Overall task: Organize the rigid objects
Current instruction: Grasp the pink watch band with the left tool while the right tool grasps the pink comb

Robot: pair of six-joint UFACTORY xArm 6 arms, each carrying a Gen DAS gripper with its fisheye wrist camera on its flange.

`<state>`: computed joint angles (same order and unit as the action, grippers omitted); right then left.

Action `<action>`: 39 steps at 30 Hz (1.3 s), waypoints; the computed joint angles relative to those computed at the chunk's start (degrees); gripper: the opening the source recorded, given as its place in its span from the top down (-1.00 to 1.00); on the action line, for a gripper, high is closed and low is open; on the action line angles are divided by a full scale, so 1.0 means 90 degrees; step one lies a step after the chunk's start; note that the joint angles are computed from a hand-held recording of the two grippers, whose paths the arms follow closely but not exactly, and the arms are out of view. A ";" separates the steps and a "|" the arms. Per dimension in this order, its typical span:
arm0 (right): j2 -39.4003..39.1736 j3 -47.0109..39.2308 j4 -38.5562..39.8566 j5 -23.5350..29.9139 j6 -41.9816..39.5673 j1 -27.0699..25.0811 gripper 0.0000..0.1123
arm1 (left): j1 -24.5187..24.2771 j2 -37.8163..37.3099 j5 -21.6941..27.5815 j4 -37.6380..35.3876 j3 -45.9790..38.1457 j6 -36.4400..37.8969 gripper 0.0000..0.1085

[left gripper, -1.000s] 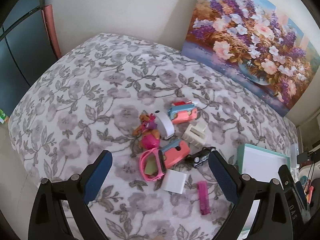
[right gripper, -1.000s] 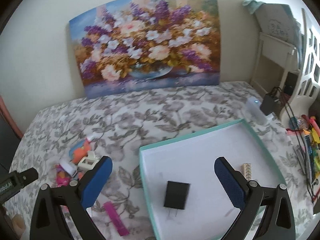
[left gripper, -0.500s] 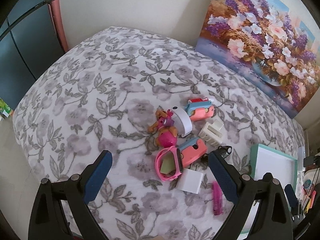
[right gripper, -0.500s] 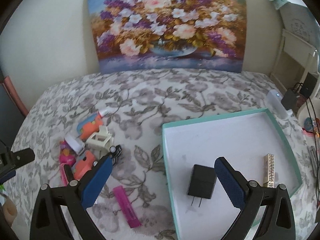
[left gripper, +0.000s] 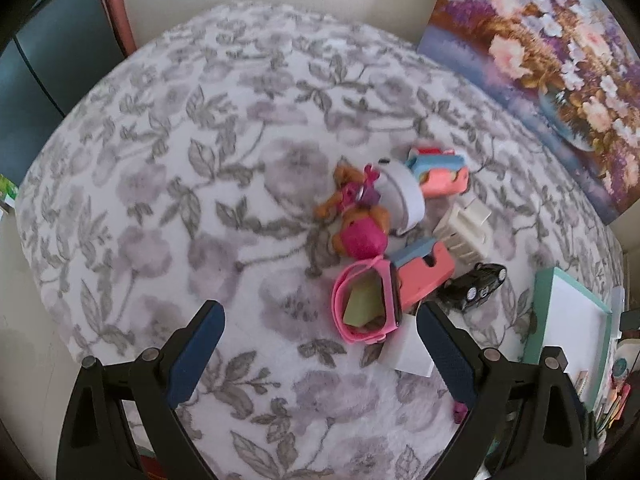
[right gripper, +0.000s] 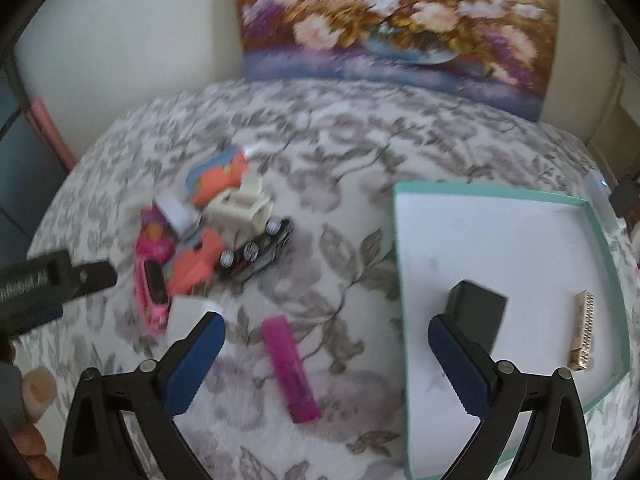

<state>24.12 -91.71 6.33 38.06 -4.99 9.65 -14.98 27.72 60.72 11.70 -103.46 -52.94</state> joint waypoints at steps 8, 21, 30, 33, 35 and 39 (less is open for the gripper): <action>0.0137 0.0018 0.0057 0.0306 -0.0382 0.0156 -0.41 | 0.0036 0.0228 0.0130 -0.0229 -0.0194 -0.0009 -0.78; 0.0423 -0.0171 -0.0191 0.0709 -0.0272 0.0191 0.04 | 0.0152 0.0351 -0.0177 -0.0655 -0.0158 -0.0048 -0.78; 0.0484 -0.0233 -0.0207 0.0697 -0.0272 0.0175 0.04 | 0.0183 0.0882 -0.0091 -0.0908 -0.0656 0.0092 -0.78; 0.0480 -0.0225 -0.0195 0.0692 -0.0288 0.0170 0.04 | 0.0202 0.0946 -0.0165 -0.0980 -0.0668 0.0109 -0.75; 0.0499 -0.0247 -0.0191 0.0692 -0.0297 0.0170 0.04 | 0.0210 0.0969 -0.0217 -0.0998 -0.0665 0.0100 -0.71; 0.0516 -0.0271 -0.0202 0.0700 -0.0290 0.0169 0.04 | 0.0239 0.0940 -0.0499 -0.1128 -0.0530 0.0106 -0.39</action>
